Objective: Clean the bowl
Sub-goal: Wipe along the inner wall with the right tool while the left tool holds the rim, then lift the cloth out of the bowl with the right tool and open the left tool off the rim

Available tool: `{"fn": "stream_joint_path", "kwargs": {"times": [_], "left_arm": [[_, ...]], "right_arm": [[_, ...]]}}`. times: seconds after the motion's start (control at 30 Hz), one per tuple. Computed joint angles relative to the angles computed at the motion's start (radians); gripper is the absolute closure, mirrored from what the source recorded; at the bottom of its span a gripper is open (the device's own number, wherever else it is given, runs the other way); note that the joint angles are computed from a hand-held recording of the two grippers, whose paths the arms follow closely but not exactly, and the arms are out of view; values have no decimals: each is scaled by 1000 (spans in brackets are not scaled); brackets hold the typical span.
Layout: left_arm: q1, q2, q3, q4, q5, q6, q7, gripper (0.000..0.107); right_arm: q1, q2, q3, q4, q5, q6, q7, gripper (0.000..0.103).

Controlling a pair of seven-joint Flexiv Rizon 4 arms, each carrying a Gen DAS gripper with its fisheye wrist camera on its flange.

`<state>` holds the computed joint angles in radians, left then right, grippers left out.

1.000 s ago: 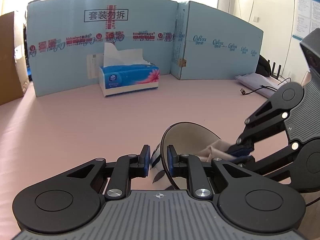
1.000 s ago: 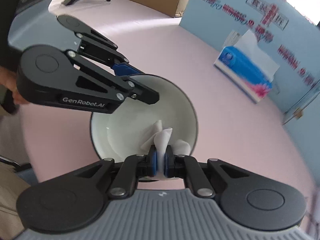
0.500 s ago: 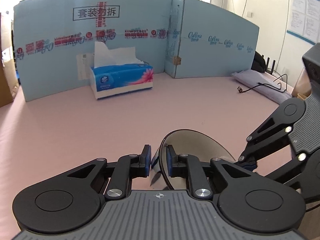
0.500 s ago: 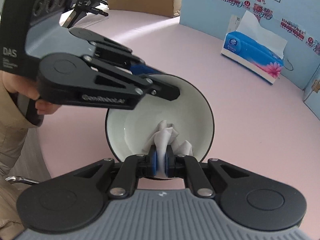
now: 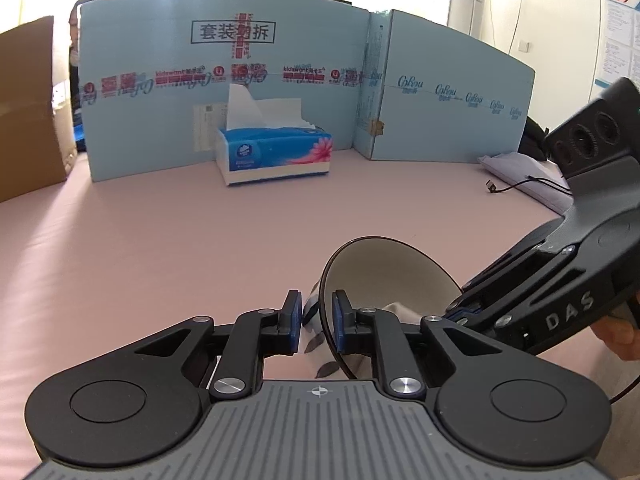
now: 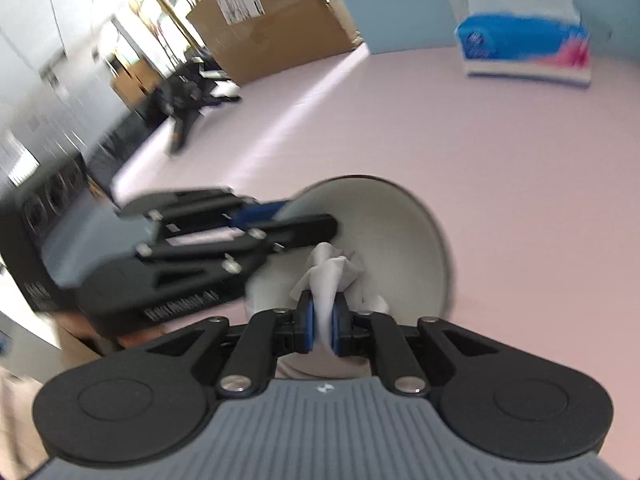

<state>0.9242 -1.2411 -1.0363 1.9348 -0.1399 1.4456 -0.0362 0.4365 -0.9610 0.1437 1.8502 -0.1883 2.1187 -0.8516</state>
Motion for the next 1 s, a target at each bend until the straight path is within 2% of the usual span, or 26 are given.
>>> {"fn": "stream_joint_path", "kwargs": {"times": [0.07, 0.13, 0.2, 0.27, 0.5, 0.63, 0.67, 0.7, 0.8, 0.93, 0.97, 1.0], "left_arm": [[-1, 1, 1, -2, 0, -1, 1, 86], [0, 1, 0, -5, -2, -7, 2, 87], [4, -1, -5, -6, -5, -17, 6, 87], [6, -3, -9, -5, -7, -17, 14, 88], [-14, 4, 8, -17, -12, -8, 13, 88], [-23, 9, 21, -25, -18, -12, 14, 87], [-25, 10, 24, -27, -20, -12, 15, 87], [-27, 11, 27, -29, -22, -13, 16, 87], [-35, 14, 37, -37, -34, -22, 16, 86], [-43, 16, 46, -48, -53, -36, 23, 86], [-45, 17, 49, -50, -58, -38, 25, 84], [-48, 18, 52, -52, -63, -39, 27, 77]], "right_arm": [[-48, -17, 54, -13, -43, 8, 28, 93], [-56, -13, 55, -12, -64, -11, 39, 92], [-47, 6, 41, 1, -71, -59, 44, 96], [-35, 22, 26, 8, -69, -90, 39, 94], [137, 92, -143, 30, 19, -229, -43, 93], [282, 98, -293, 24, 79, -286, -82, 93], [345, 96, -359, 28, 98, -298, -87, 93], [397, 92, -413, 39, 120, -296, -91, 93], [463, 61, -484, 47, 179, -256, -101, 94], [494, 10, -515, 38, 283, -164, -118, 96], [499, -17, -516, 33, 325, -98, -124, 96], [502, -30, -514, 29, 357, -69, -128, 96]]}}
